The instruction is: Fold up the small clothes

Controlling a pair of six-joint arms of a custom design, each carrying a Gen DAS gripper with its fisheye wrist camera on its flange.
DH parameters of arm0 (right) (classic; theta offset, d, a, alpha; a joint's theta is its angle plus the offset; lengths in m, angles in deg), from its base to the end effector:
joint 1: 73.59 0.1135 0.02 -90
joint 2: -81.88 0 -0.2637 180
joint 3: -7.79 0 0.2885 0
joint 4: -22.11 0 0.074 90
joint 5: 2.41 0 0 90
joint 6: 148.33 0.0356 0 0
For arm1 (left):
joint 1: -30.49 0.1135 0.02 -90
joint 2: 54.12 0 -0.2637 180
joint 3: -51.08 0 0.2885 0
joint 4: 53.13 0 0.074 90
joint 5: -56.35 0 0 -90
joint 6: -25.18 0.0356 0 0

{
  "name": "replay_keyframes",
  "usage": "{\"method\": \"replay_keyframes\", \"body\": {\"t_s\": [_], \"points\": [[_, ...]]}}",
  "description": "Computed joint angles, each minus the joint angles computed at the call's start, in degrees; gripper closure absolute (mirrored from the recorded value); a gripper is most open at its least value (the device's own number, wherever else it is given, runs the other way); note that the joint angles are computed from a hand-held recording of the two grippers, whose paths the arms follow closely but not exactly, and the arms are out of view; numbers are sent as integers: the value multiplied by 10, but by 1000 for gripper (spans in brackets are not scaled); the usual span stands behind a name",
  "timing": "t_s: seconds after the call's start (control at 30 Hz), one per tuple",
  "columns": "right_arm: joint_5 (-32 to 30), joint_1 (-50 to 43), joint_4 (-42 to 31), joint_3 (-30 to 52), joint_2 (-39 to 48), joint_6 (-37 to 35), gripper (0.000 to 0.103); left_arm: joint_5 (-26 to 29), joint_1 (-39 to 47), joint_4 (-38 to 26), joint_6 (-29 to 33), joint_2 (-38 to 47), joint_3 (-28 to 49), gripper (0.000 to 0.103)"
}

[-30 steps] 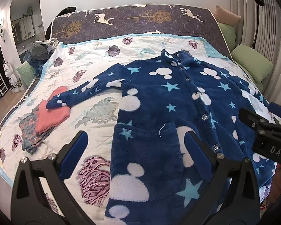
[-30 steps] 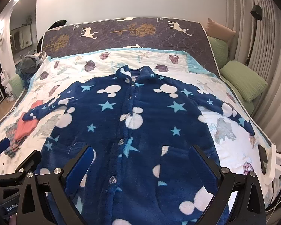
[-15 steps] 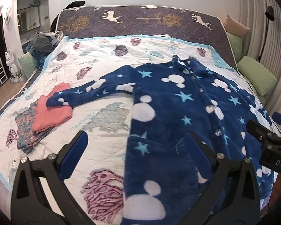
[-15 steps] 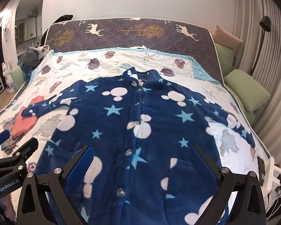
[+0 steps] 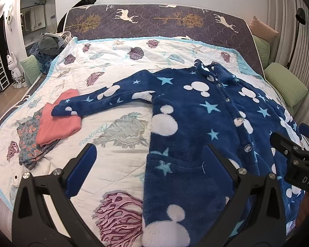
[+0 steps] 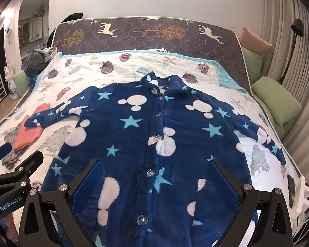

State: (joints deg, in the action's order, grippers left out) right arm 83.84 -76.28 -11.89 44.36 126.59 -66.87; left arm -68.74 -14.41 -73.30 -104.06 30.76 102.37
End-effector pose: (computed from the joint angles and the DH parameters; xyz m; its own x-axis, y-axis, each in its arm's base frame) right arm 0.1993 -0.0070 0.1847 -0.6625 -0.1172 -0.7398 -0.1011 0.9926 -0.0667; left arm 0.2254 -0.1957 0.1334 -0.6556 -0.0774 -0.7512 -0.1005 0.9948 -0.0149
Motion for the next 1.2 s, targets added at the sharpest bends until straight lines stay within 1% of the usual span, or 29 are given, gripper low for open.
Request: {"method": "replay_keyframes", "body": {"t_s": [0.4,0.6,0.77,0.87,1.07,1.2], "points": [[0,1,4,6,2,-1,0,-11,-3,-3,1,-4,4,1],[-5,-2,-12,1,-35,-1,0,-29,-13,-14,-1,-19,2,1],[16,18,-10,3,-55,-3,0,-33,-7,-19,5,-33,4,1],[24,27,-10,15,-62,-4,0,-56,0,-25,7,-53,4,1],[12,28,-20,39,-103,-2,0,-87,5,-48,21,-99,7,1],[5,32,-20,55,-113,-1,0,-104,3,-54,31,-113,11,1]]}}
